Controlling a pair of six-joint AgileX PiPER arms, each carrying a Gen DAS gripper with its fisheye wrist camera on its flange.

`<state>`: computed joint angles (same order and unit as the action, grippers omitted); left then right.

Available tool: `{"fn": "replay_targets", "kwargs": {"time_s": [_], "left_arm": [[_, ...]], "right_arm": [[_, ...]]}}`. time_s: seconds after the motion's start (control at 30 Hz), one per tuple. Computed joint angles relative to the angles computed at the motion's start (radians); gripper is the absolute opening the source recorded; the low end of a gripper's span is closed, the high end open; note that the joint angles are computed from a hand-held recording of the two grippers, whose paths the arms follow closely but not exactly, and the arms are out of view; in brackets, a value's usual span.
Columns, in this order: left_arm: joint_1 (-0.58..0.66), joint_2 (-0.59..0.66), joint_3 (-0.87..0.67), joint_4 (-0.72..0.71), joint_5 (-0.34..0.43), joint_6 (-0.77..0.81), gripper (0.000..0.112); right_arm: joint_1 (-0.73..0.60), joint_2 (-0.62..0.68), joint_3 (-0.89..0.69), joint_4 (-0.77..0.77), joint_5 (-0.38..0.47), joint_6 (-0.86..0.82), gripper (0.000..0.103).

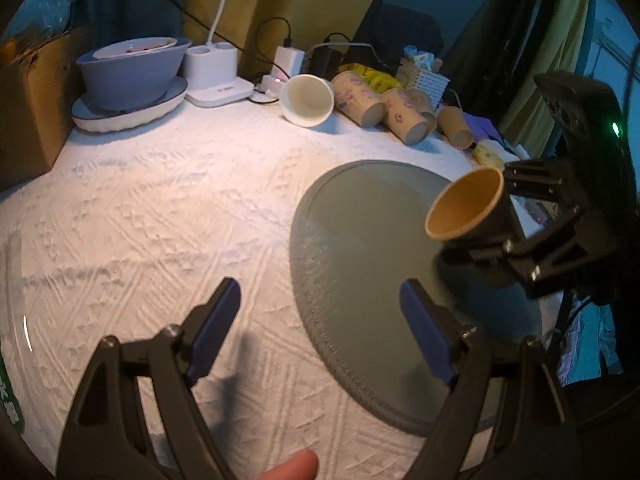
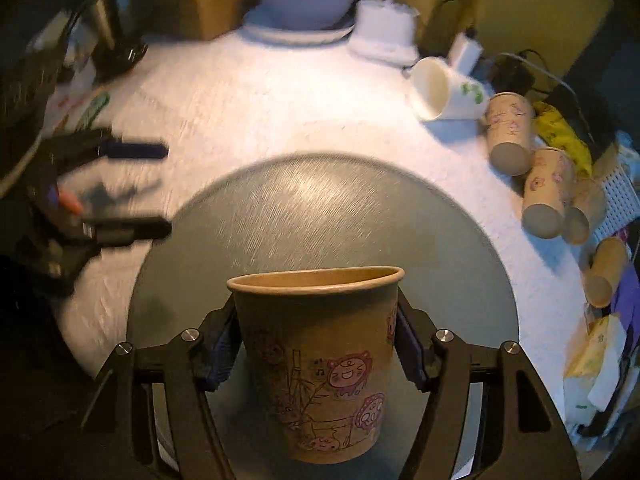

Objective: Flip cup upright
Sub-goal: 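Rotate the right gripper to turn the cup opening upward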

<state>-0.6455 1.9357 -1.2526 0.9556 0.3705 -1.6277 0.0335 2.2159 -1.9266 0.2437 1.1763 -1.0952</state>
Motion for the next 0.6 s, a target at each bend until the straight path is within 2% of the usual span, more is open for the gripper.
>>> {"fn": "replay_targets", "kwargs": {"time_s": [0.2,0.47,0.6], "left_arm": [[0.000,0.017,-0.035,-0.043,0.004,0.046,0.083],[0.003,0.046,-0.089,-0.119,0.015,0.140,0.083],[0.000,0.058,-0.114,-0.139,0.025,0.172,0.083]], "right_arm": [[-0.043,0.020,-0.037,0.118,-0.022,0.028,0.069],[-0.097,-0.013,0.046,0.243,-0.109,-0.006,0.069],[-0.127,-0.019,0.072,0.298,-0.116,-0.012,0.069]]}}
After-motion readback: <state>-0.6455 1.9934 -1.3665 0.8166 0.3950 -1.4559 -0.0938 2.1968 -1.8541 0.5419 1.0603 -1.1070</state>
